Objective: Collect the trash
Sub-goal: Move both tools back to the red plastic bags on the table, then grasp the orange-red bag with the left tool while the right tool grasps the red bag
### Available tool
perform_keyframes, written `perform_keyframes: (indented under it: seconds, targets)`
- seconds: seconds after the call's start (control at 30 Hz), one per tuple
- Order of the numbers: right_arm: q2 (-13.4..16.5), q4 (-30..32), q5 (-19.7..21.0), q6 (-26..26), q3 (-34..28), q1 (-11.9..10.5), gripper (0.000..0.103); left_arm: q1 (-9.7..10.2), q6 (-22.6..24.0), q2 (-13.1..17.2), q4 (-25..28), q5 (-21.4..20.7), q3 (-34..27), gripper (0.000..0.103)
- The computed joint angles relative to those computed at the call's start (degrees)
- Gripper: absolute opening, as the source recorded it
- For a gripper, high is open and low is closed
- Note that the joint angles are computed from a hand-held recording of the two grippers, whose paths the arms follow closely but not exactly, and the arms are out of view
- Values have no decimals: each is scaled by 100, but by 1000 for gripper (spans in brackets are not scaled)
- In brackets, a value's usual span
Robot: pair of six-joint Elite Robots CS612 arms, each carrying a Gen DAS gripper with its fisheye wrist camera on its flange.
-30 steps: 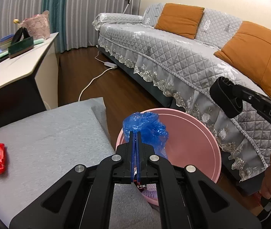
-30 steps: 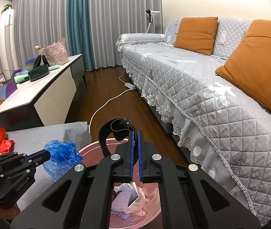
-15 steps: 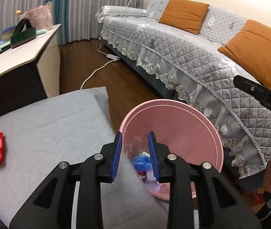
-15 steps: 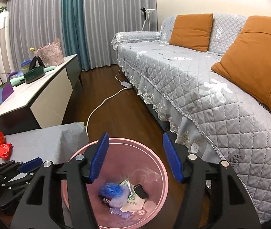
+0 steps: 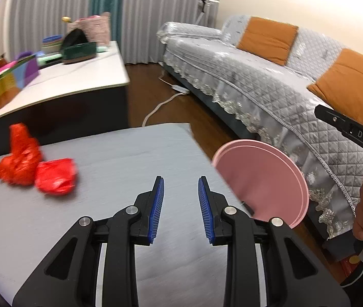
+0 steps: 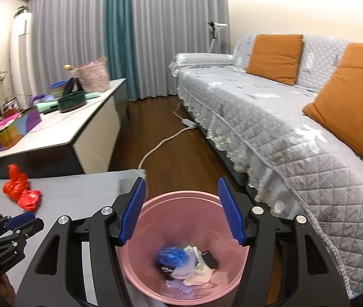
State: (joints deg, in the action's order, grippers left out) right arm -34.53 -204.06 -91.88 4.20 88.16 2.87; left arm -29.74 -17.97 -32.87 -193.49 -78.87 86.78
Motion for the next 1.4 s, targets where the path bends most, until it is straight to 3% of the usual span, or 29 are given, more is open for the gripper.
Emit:
perform_keyframes:
  seconds: [0.27,0.43,0.67,0.9,1.13,1.23,1.4]
  targets:
    - [0,-60,288,-281,-20,247,56,162,-344,-164,-423,360,552,28]
    - [64,89,678,-343,-164,394,46,309,-629,-201,-568,530,768,28]
    - [273,441,1341,-189,-596,598,43,569,-966,-245,-715,851,964,28]
    - [522,695,1634,-217,-1067,806,43,806,-991,-241,-710,1082,1008,28]
    - [801,1035,1690,-357,-1545,1001,44,1060,-862,-153,-668,1033,813,28]
    - [931,1225,1715,-415,-1752,1068,48,1146,-796,-131,-650,1021,724,28]
    - [1151,1688,1723,-573,-2161,1184,70,1241,-655,-102,-614,1024,601,28]
